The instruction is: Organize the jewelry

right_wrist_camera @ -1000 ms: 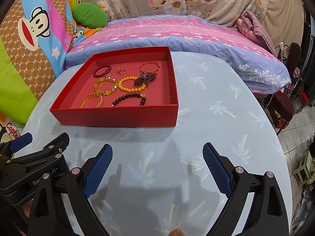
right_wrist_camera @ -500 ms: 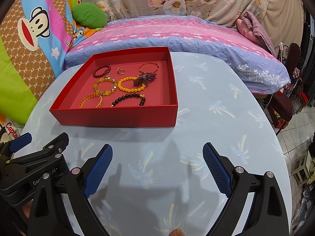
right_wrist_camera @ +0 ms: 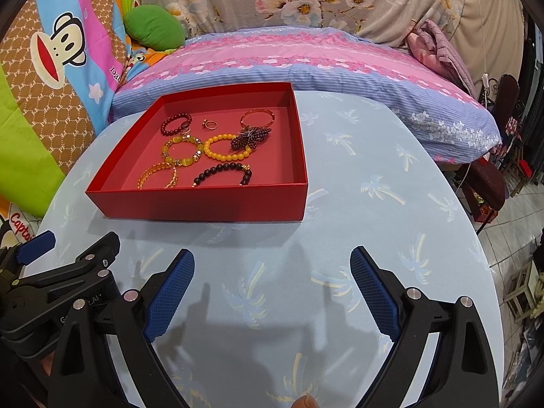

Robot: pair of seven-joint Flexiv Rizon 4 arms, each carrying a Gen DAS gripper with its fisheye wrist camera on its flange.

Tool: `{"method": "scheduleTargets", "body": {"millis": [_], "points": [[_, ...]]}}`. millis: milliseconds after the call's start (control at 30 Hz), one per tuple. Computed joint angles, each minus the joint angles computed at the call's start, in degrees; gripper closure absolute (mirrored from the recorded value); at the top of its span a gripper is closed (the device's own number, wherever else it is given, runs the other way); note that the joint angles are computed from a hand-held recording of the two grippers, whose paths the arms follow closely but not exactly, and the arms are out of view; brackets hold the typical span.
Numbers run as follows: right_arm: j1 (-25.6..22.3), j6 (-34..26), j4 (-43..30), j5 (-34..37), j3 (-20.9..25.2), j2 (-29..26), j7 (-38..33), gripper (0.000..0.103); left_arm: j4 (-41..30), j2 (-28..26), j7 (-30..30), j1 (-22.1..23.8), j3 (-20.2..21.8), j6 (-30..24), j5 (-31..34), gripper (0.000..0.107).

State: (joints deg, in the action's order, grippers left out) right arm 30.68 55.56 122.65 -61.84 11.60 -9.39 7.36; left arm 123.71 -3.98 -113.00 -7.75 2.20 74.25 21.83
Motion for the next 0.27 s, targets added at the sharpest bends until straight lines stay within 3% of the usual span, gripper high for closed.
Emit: {"method": "scheduleTargets", "body": {"millis": [267], "points": [[0.0, 0.0, 0.1, 0.0, 0.0, 0.0, -0.1, 0.014, -0.4, 0.0, -1.2, -0.1, -0.1, -0.4, 1.1, 0.016]]}}
